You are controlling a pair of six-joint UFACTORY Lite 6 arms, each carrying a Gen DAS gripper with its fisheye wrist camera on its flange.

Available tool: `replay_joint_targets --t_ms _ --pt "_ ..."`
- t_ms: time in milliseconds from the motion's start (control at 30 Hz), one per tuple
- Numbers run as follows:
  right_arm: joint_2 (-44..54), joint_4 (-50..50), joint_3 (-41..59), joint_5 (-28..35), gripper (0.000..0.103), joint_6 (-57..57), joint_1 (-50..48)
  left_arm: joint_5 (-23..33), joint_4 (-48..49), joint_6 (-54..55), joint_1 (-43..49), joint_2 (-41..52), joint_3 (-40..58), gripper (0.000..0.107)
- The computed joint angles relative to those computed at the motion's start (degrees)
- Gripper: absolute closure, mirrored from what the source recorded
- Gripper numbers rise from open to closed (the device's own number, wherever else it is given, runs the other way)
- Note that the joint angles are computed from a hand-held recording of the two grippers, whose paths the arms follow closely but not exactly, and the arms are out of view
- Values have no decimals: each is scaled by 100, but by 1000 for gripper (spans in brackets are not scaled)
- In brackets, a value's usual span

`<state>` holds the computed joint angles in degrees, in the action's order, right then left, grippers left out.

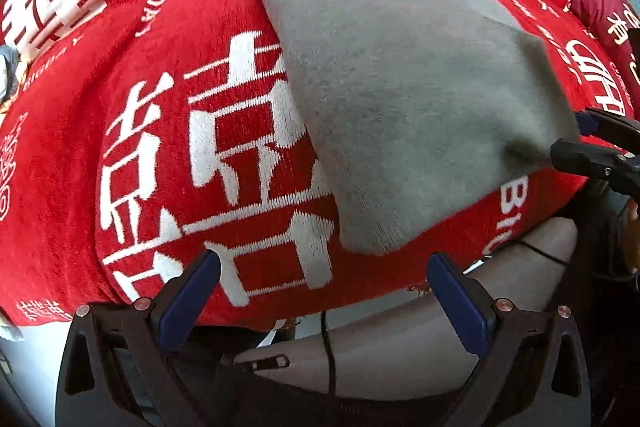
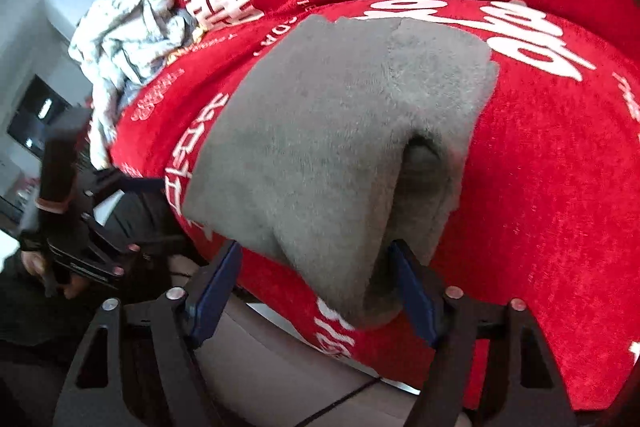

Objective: Fold small clothes

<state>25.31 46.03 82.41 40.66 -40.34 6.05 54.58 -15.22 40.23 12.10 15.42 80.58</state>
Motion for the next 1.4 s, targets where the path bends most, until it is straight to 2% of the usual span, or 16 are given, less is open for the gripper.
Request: replay_joint_targets --t_ms 100,233,433,600,667,700,833,1033,1200,1300,1400 --pt "174 -71 156 44 45 9 81 -328 326 -429 -232 164 34 4" --pt "167 -41 118 86 45 -119 57 -427 490 -696 -243 328 107 4" --pt "492 491 183 565 42 -537 -148 -667 314 -653 -117 242 43 4" --pt "514 369 172 515 42 -685 -62 -892 519 -919 -192 88 -95 4" --pt "562 -330 324 407 64 -304 136 -888 734 -1260 -187 132 -46 4" --pt "589 -726 368 295 79 -38 234 -847 767 -1352 -169 160 -31 4" --pt "694 -1098 615 613 91 282 217 -722 797 -1541 -97 210 75 4" --pt "674 -1867 747 716 94 744 444 -646 1256 -2126 -235 179 40 4" --pt "692 -1928 561 619 94 821 528 -364 1316 -2284 -193 520 308 4" --pt "665 -1903 487 600 95 797 493 -264 1321 -2204 -206 557 373 4" --pt "413 -1910 319 512 95 695 474 -259 1129 -1639 -134 118 98 4"
